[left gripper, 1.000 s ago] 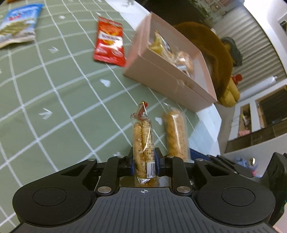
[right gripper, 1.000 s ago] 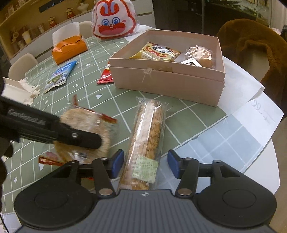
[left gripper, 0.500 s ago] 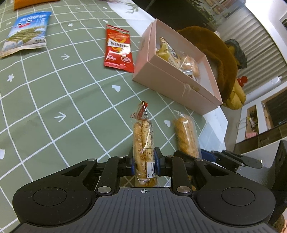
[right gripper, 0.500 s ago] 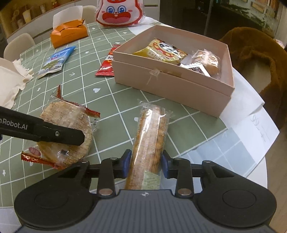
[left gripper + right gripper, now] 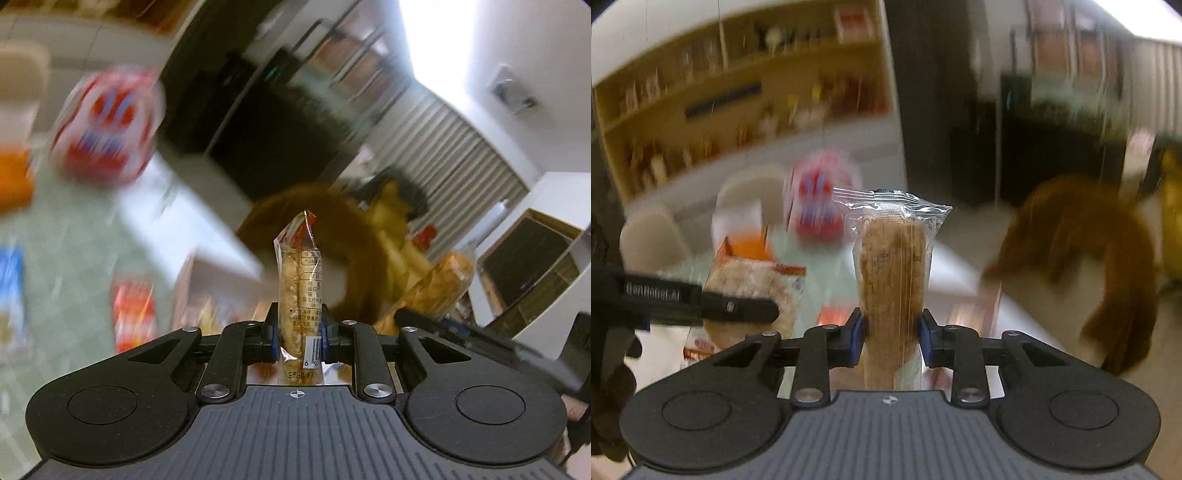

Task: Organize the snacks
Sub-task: 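Carry the cracker and bread stick into the pink box and release both, then move the left tool over the blue seaweed bag while the right tool approaches the red spicy packet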

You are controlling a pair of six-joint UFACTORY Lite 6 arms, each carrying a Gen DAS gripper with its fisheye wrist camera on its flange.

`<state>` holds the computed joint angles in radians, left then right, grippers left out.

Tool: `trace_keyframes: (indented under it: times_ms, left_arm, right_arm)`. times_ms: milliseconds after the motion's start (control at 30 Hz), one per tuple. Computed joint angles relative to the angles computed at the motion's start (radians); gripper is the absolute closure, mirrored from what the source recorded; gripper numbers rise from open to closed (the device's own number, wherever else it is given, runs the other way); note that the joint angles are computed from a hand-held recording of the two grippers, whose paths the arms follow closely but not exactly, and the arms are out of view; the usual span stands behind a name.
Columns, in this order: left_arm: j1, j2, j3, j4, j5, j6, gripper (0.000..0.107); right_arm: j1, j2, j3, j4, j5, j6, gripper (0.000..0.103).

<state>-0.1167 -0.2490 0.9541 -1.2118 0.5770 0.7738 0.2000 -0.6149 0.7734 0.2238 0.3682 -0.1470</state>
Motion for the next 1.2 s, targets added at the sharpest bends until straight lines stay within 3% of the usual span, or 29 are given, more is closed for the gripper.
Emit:
trace_keyframes:
  times_ms: [133,233,367,467,567,667,733,800,833,900,1000,1100,1200]
  left_arm:
    - [-0.039,0.228,0.225,-0.082,0.028,0.043,0.084]
    - [-0.031,0.471,0.323,-0.261,0.137,0.185,0.075]
    - [-0.068,0.700,0.362,-0.206,0.019,0.172,0.072]
    - [0.012,0.670,0.216,-0.385,0.048,0.329,0.072]
    - [0.077,0.540,0.038,-0.500,-0.015,0.479,0.072]
    - [0.132,0.434,-0.109,-0.547,-0.086,0.552,0.072]
    - [0.168,0.404,-0.160,-0.548,-0.140,0.598,0.072]
    - [0.215,0.391,-0.194,-0.490,-0.177,0.612,0.072]
    - [0.233,0.403,-0.203,-0.475,-0.185,0.621,0.072]
    - [0.285,0.434,-0.227,-0.486,-0.159,0.685,0.072]
    - [0.304,0.455,-0.253,-0.552,-0.158,0.791,0.072]
    - [0.324,0.375,-0.346,-0.650,-0.179,0.892,0.072]
    - [0.341,0.292,-0.390,-0.607,-0.220,0.854,0.072]
  right_arm:
    - [-0.029,0.182,0.224,-0.136,-0.029,0.090,0.074]
    - [-0.053,0.279,0.283,-0.139,-0.041,0.085,0.074]
    - [-0.033,0.441,0.326,-0.258,-0.019,0.201,0.074]
    - [-0.016,0.583,0.380,-0.295,0.007,0.228,0.074]
    - [-0.011,0.774,0.502,-0.251,0.083,0.209,0.074]
    - [-0.021,1.006,0.649,-0.097,0.161,0.086,0.073]
    - [-0.015,1.106,0.725,-0.121,0.182,0.147,0.070]
    - [-0.018,1.111,0.724,-0.083,0.160,0.135,0.064]
    - [-0.025,1.097,0.709,-0.053,0.149,0.110,0.051]
    - [-0.031,1.046,0.655,-0.012,0.107,0.084,0.039]
    - [-0.018,0.998,0.625,0.028,0.090,0.048,0.039]
    - [0.037,1.029,0.662,0.067,0.100,0.013,0.039]
    - [0.133,1.125,0.770,0.049,0.125,0.066,0.038]
